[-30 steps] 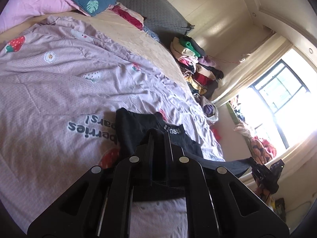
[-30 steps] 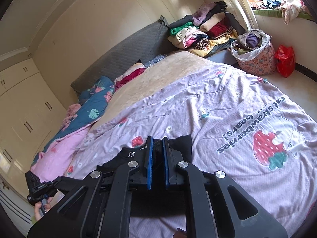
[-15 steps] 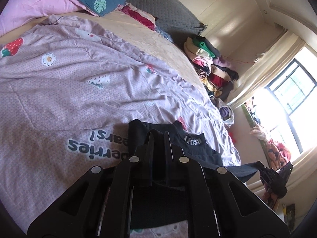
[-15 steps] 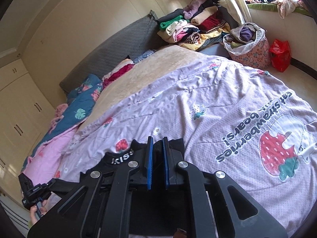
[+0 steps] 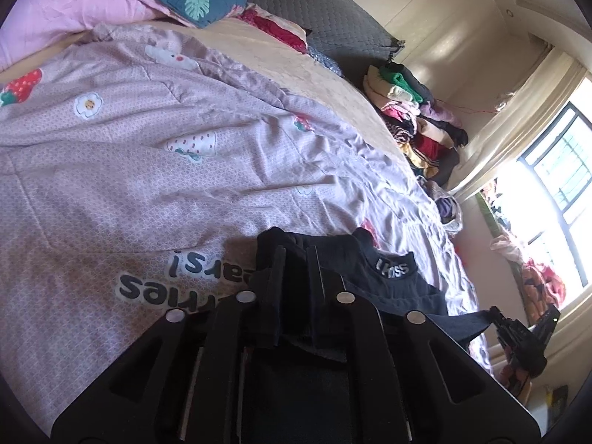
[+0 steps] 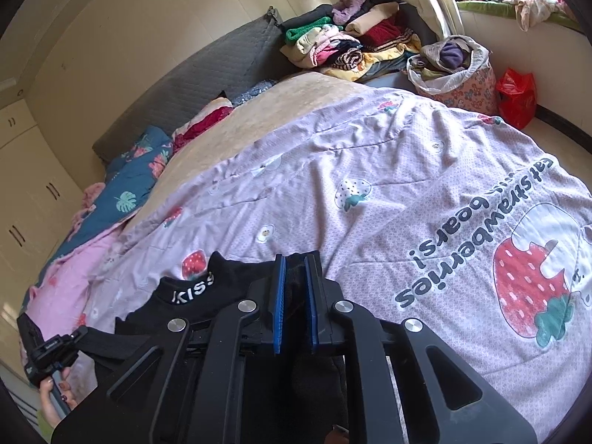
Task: Fold small clothes
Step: 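Lay the held hem down over the collar with both tools, then open both tools and release the hem on the folded shirt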
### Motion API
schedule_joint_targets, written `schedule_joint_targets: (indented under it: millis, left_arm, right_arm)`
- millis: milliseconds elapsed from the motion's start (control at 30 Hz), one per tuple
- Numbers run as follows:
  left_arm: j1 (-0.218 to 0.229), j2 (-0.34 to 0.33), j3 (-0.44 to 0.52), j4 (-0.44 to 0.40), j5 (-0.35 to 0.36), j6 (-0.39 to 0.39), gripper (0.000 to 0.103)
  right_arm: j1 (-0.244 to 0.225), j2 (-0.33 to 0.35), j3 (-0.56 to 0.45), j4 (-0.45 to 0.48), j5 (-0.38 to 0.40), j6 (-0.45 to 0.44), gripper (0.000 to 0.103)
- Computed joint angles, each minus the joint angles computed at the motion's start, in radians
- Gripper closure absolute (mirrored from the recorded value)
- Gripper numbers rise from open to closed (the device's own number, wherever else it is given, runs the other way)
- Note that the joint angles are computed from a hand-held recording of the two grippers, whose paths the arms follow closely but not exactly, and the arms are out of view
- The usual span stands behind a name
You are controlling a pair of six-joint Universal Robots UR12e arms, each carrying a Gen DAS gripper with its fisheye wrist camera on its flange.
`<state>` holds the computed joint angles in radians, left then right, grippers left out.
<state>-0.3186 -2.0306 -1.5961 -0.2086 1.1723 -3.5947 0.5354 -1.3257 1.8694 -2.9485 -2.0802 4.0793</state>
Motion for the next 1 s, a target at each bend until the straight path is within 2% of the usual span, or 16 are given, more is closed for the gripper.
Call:
schedule_joint_targets:
  millis: [67,133,200,267,367,433,533,567,600,633,667,800,900,1000]
  left_arm:
    - [-0.004,0.002,-0.001,0.013,0.031,0.008,0.098]
    - [-0.004,0.007,-0.005,0.022,0.041,0.011,0.098]
    - [-0.008,0.015,-0.013,0.031,0.059,0.029,0.092]
    - [-0.015,0.027,-0.023,0.044,0.072,0.058,0.082]
    - [-0.025,0.040,-0.034,0.042,0.071,0.102,0.075]
    - [-0.034,0.049,-0.044,0.035,0.066,0.137,0.071]
    - [-0.049,0.058,-0.057,0.010,0.060,0.187,0.071]
    - [-0.054,0.060,-0.060,-0.003,0.063,0.204,0.071]
    - [-0.058,0.063,-0.064,-0.020,0.055,0.223,0.075]
    - [-0.061,0.064,-0.067,-0.031,0.050,0.231,0.091]
    - [-0.065,0.065,-0.069,-0.057,0.041,0.248,0.103]
    - [-0.086,0.061,-0.070,-0.128,0.064,0.317,0.103]
    - [-0.104,0.050,-0.064,-0.153,0.102,0.353,0.103]
    - [-0.118,0.031,-0.044,-0.167,0.145,0.375,0.103]
  right_arm:
    - [0.000,0.001,0.005,-0.007,-0.004,0.002,0.092]
    - [0.000,0.000,0.010,-0.021,-0.005,0.004,0.086]
    - [0.008,0.000,0.016,-0.046,-0.020,0.001,0.068]
    - [0.016,0.001,0.018,-0.066,-0.021,-0.013,0.068]
    - [0.035,0.006,0.009,-0.073,-0.025,-0.059,0.066]
    - [0.046,0.012,-0.001,-0.067,-0.019,-0.100,0.066]
    - [0.061,0.021,-0.018,-0.033,0.003,-0.155,0.066]
    - [0.063,0.023,-0.022,-0.024,0.024,-0.176,0.073]
    - [0.067,0.026,-0.030,0.000,0.033,-0.191,0.084]
    - [0.068,0.028,-0.037,0.027,0.041,-0.201,0.088]
    - [0.070,0.030,-0.044,0.060,0.051,-0.207,0.090]
    - [0.073,0.038,-0.060,0.152,0.092,-0.225,0.093]
    - [0.072,0.048,-0.080,0.263,0.091,-0.218,0.093]
    - [0.058,0.058,-0.077,0.287,0.119,-0.201,0.093]
